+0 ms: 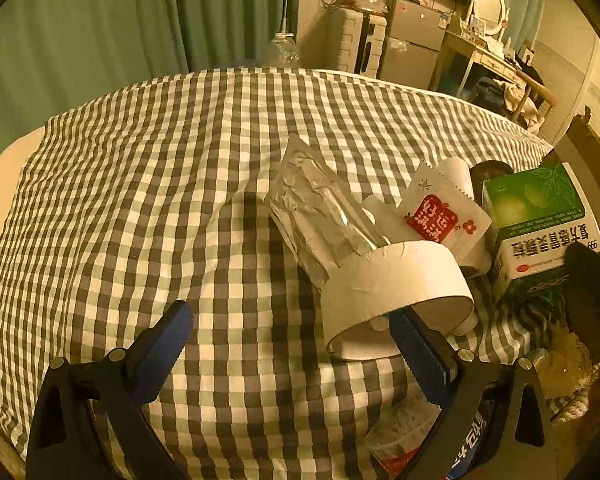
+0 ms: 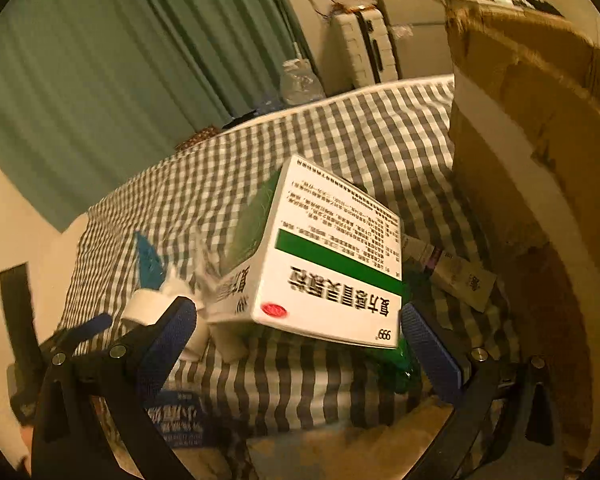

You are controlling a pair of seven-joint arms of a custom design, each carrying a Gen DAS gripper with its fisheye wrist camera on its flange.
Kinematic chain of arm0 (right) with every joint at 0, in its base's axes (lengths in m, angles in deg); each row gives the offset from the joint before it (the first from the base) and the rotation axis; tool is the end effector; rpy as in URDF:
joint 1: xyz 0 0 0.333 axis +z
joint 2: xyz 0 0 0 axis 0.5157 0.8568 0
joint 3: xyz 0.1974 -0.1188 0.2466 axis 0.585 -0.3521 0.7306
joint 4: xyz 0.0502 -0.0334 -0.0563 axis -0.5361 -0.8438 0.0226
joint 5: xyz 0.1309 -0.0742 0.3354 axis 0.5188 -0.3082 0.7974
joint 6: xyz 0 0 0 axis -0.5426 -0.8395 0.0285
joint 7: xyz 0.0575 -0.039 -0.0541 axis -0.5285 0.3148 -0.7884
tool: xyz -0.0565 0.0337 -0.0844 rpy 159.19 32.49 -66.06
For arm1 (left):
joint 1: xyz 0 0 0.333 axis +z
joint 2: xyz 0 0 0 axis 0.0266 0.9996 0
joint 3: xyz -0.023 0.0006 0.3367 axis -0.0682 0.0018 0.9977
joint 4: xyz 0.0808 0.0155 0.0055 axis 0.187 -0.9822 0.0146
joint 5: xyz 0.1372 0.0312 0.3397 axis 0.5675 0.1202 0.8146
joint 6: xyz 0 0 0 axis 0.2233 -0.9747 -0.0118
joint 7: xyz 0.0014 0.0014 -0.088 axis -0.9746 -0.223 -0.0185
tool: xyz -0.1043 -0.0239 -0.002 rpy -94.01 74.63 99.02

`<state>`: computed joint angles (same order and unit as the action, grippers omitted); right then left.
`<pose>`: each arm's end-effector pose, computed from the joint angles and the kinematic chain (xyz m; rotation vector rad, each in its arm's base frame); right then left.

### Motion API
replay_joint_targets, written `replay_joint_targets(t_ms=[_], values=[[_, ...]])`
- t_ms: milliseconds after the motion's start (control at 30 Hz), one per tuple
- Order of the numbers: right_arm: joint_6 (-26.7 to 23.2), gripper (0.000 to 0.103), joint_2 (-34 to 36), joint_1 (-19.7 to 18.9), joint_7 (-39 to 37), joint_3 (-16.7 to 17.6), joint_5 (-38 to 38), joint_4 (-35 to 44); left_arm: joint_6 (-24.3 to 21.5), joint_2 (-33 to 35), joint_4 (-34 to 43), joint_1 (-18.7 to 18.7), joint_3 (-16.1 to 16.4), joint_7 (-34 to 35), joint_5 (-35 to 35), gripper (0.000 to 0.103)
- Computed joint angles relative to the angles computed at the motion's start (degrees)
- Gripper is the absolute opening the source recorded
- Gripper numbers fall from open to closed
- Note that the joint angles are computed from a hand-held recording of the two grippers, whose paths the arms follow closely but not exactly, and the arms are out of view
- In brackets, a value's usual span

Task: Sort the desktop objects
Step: 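Grasp the white tape roll with left tool while right tool grasps green medicine box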

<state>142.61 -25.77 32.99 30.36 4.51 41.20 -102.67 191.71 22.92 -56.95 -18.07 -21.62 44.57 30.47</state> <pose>0.6656 0.0474 0.5061 -1.8612 1.5347 -0.1279 0.5946 -0.3086 0.4862 -2.0751 1.6824 -0.5422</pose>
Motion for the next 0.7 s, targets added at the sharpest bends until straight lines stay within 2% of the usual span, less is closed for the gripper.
replay_joint_targets(t_ms=[133, 200, 367, 467, 567, 600, 667, 700], values=[[-5.20, 0.103, 3.02, -1.96, 2.92, 0.50, 3.62, 3.26, 0.97, 1.12, 0.57, 0.54, -0.09, 1.13, -0.78, 0.083], [-4.97, 0.103, 3.27, -2.34, 2.96, 0.62, 4.84, 3.34, 1.74, 1.49, 0.52, 0.69, -0.08, 1.61, -1.32, 0.073], [-7.74, 0.103, 5.11, -2.65, 3.24, 1.03, 5.04, 5.35, 3.33, 2.01, 0.04, 1.50, -0.44, 3.62, -3.91, 0.069], [-9.00, 0.103, 6.11, -2.47, 3.34, 1.27, 4.72, 6.51, 2.25, 2.71, 0.72, 1.61, -0.60, 4.78, -5.68, 0.066], [-6.67, 0.102, 4.58, -2.66, 1.56, 1.72, 6.60, 4.30, 2.55, 2.82, 0.73, 1.62, -0.50, 5.51, -6.44, 0.033], [-5.80, 0.097, 3.90, -2.97, 0.28, 1.98, 8.07, 3.39, 2.78, 2.53, 0.42, 1.50, -0.32, 5.35, -6.26, 0.024], [-4.76, 0.085, 2.88, -3.35, -2.15, 2.30, 10.61, 2.06, 3.60, 1.88, -0.35, 1.28, 0.01, 4.60, -5.63, 0.016], [-4.22, 0.085, 2.24, -3.28, -3.31, 2.31, 11.34, 1.28, 3.85, 1.62, -0.58, 1.21, 0.12, 4.31, -5.34, 0.013]])
